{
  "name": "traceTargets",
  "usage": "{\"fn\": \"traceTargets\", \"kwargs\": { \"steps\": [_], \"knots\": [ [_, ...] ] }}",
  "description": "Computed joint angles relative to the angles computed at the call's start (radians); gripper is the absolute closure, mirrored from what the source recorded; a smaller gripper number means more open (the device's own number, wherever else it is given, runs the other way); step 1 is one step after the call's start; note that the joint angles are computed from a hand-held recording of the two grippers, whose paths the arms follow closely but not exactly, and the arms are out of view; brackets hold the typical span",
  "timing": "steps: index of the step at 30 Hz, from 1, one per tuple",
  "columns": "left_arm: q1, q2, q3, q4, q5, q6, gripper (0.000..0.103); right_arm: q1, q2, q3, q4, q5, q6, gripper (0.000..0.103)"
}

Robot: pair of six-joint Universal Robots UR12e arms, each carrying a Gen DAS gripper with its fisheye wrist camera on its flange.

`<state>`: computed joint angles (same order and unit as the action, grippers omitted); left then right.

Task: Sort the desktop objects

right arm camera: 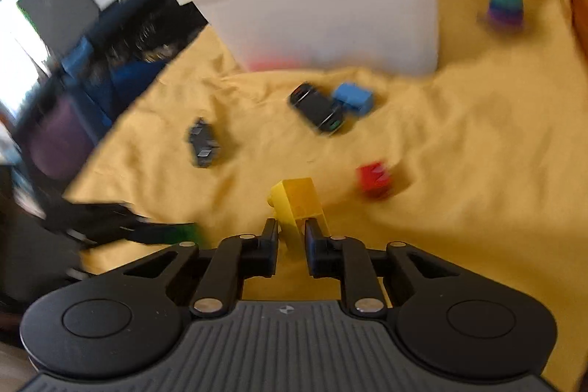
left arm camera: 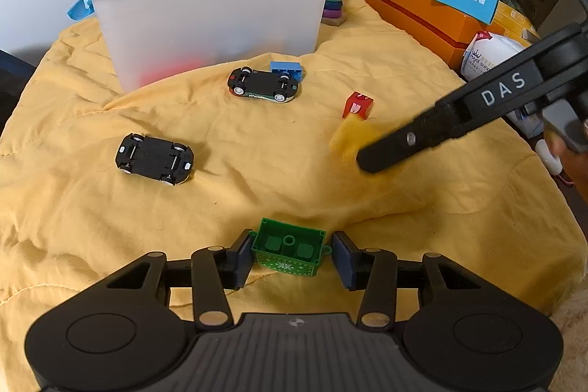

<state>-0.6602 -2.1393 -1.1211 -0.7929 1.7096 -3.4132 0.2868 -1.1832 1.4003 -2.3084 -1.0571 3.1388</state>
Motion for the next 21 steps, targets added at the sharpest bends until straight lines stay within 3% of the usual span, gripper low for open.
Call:
{"fn": "traceTargets", "kwargs": {
  "steps": [3, 7, 9, 15, 21],
  "knots": [
    [0.0, -0.001, 0.002, -0.001, 0.001, 0.001, 0.053, -0.017, 0.007, 0.004, 0.052, 0.098, 0.087, 0.085],
    [-0.001, -0.002, 0.003, -0.002, 0.001, -0.001, 0.052, -0.027, 0.006, 0.026, 0.014, 0.09, 0.187, 0.08],
    [0.0, -0.001, 0.002, -0.003, 0.0, 0.0, 0.052, -0.021, 0.0, 0.032, -0.019, 0.026, 0.183, 0.068],
    [0.001, -0.002, 0.004, -0.001, 0.0, -0.005, 0.052, 0.007, -0.012, 0.036, -0.06, -0.151, 0.069, 0.067],
    [0.0, 0.0, 0.0, 0.005, 0.005, -0.002, 0.052, 0.019, -0.028, 0.055, -0.131, -0.23, 0.01, 0.067]
  ]
}}
